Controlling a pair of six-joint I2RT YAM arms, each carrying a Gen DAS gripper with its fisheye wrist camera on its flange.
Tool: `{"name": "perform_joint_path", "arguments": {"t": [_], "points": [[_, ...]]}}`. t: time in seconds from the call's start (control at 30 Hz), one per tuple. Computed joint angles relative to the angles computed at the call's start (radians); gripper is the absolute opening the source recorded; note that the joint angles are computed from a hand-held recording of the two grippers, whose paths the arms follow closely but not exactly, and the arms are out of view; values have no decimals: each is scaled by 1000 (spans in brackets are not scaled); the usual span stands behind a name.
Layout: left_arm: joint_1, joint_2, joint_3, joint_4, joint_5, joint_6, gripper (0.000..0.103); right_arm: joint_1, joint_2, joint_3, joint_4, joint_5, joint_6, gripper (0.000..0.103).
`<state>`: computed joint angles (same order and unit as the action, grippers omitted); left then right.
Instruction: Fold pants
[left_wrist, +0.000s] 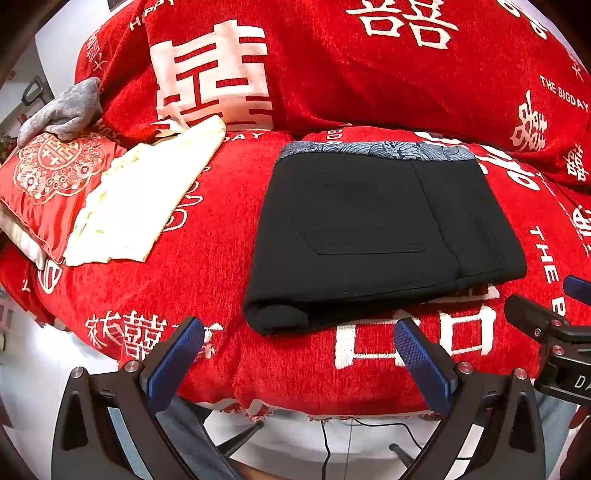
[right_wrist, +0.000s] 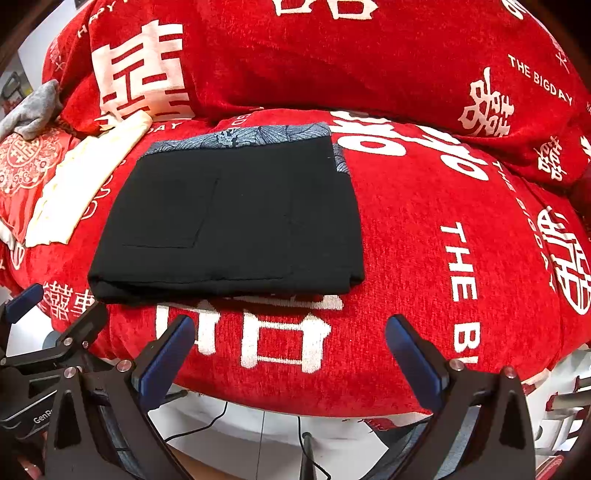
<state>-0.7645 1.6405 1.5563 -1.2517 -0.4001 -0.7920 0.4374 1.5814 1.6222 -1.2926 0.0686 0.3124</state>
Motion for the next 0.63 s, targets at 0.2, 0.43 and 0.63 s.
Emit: {"name": "perform_joint_path", "arguments": {"t": [0.2, 0.43, 0.63], "points": [[-3, -1, -4, 6, -5, 7, 103, 2, 1, 2, -2, -4, 1, 103], [1, -4, -14, 21, 4, 9, 103, 1, 0, 1, -3, 1, 0, 103], [-24, -8, -9, 34, -47, 30, 103, -5, 1, -2, -1, -2, -3, 103]]}}
